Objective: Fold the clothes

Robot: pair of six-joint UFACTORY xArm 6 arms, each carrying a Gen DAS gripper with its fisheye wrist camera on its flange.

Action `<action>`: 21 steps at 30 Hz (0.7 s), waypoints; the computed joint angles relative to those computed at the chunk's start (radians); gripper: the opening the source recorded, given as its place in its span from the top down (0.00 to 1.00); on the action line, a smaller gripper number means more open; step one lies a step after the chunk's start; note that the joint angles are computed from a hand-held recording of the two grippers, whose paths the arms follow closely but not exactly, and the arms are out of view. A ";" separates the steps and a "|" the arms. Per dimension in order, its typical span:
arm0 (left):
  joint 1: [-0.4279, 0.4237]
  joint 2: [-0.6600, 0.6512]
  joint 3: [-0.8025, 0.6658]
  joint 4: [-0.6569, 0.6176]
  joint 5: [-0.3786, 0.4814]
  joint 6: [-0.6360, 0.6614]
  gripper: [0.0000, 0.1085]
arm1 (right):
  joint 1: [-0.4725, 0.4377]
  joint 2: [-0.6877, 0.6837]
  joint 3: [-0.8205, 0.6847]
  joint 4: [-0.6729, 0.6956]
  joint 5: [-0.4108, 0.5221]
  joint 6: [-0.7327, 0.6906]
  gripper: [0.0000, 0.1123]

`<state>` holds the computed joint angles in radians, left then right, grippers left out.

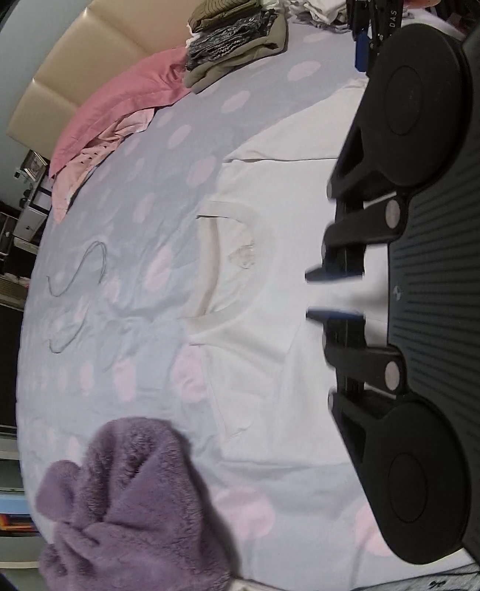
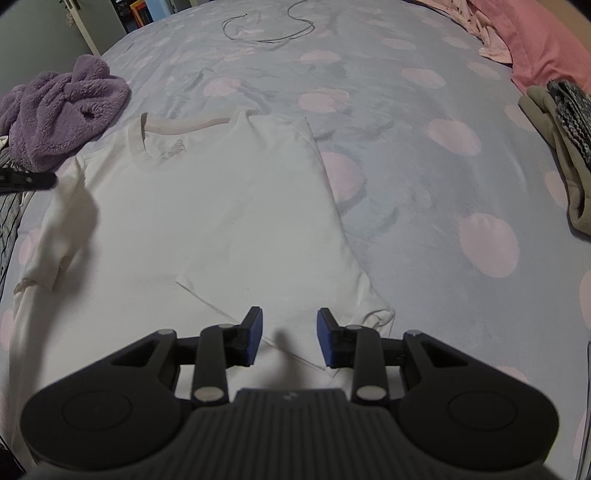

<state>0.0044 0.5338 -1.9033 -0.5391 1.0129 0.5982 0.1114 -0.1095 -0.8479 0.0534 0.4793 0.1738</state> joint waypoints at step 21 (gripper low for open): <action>0.155 -0.252 0.440 0.122 -0.142 -0.002 0.77 | -0.075 0.047 0.004 0.122 0.092 -0.080 0.72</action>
